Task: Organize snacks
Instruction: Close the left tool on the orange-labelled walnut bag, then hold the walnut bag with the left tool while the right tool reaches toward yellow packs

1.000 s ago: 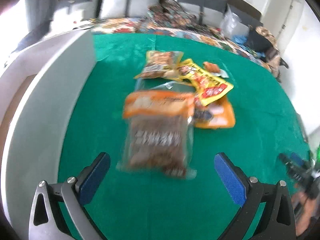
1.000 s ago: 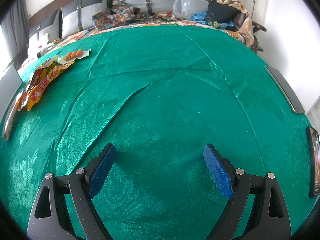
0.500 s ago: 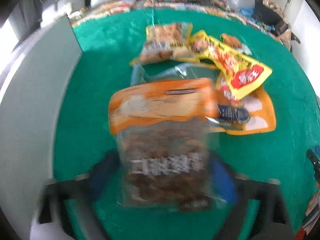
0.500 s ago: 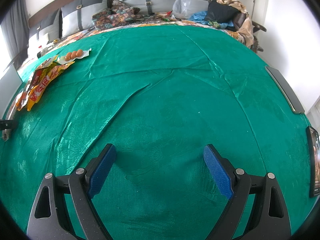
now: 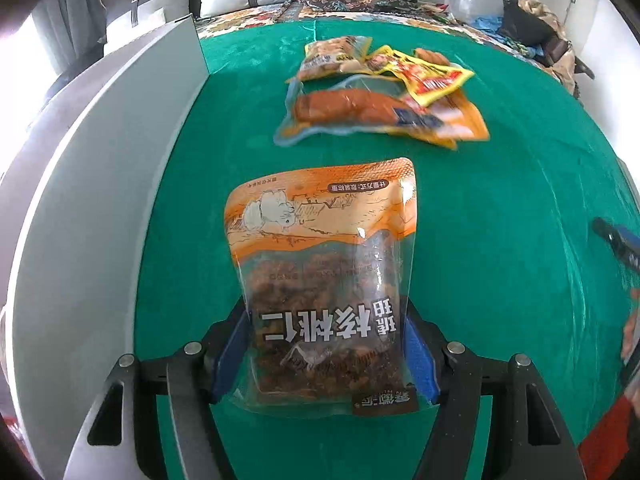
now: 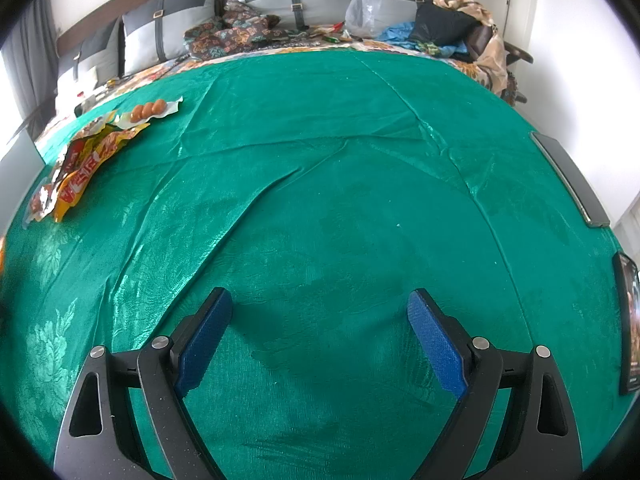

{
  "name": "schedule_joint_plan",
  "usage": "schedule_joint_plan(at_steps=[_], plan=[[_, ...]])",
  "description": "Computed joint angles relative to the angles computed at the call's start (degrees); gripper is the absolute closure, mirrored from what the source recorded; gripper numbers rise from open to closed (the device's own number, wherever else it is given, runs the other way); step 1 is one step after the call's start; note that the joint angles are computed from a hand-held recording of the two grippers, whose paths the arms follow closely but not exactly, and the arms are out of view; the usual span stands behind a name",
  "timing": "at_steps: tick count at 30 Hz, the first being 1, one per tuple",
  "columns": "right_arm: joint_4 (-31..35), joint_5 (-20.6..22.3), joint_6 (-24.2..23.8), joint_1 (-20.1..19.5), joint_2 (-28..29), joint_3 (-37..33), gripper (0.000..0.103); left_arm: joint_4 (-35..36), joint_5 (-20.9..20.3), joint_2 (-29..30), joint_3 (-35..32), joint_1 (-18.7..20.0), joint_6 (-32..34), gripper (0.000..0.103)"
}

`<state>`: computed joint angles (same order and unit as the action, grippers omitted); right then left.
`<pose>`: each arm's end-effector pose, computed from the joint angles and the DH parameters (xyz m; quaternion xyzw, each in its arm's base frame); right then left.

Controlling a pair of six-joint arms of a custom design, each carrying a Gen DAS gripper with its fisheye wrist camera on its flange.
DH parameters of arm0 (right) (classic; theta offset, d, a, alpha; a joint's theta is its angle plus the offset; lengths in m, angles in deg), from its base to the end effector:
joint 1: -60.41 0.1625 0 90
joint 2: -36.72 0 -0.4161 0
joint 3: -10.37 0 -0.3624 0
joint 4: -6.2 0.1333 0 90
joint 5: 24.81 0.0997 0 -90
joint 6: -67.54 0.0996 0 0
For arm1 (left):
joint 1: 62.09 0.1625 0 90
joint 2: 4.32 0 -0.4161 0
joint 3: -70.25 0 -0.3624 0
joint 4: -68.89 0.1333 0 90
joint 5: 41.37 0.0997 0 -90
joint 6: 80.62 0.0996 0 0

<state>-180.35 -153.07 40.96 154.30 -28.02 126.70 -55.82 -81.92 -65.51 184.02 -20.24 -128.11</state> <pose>0.1073 -0.5224 0.2700 0.1085 -0.8752 0.2946 0.3680 -0.2299 -0.4864 0.1471 0.0701 0.8969 -0.2115 0.3820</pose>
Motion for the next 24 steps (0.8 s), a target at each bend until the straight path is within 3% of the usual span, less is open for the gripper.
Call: schedule_joint_plan(at_steps=[1, 4, 8, 12, 24], plan=[[0.00, 0.00, 0.00, 0.00, 0.00, 0.00, 0.011, -1.06, 0.42, 0.21, 0.73, -0.16, 0.02, 0.033], [-0.01, -0.02, 0.02, 0.01, 0.03, -0.01, 0.011, -6.18, 1.18, 1.19, 2.23, 0.80, 0.56, 0.015], [-0.04, -0.03, 0.04, 0.03, 0.07, -0.02, 0.011, -12.04, 3.86, 2.88, 2.83, 1.78, 3.01, 0.000], [-0.06, -0.05, 0.03, 0.04, 0.08, -0.02, 0.011, -21.93, 6.43, 3.88, 6.01, 1.50, 8.35, 0.000], [-0.14, -0.02, 0.03, 0.06, 0.08, 0.03, 0.011, -23.72, 6.58, 4.46, 5.37, 2.39, 10.30, 0.000]])
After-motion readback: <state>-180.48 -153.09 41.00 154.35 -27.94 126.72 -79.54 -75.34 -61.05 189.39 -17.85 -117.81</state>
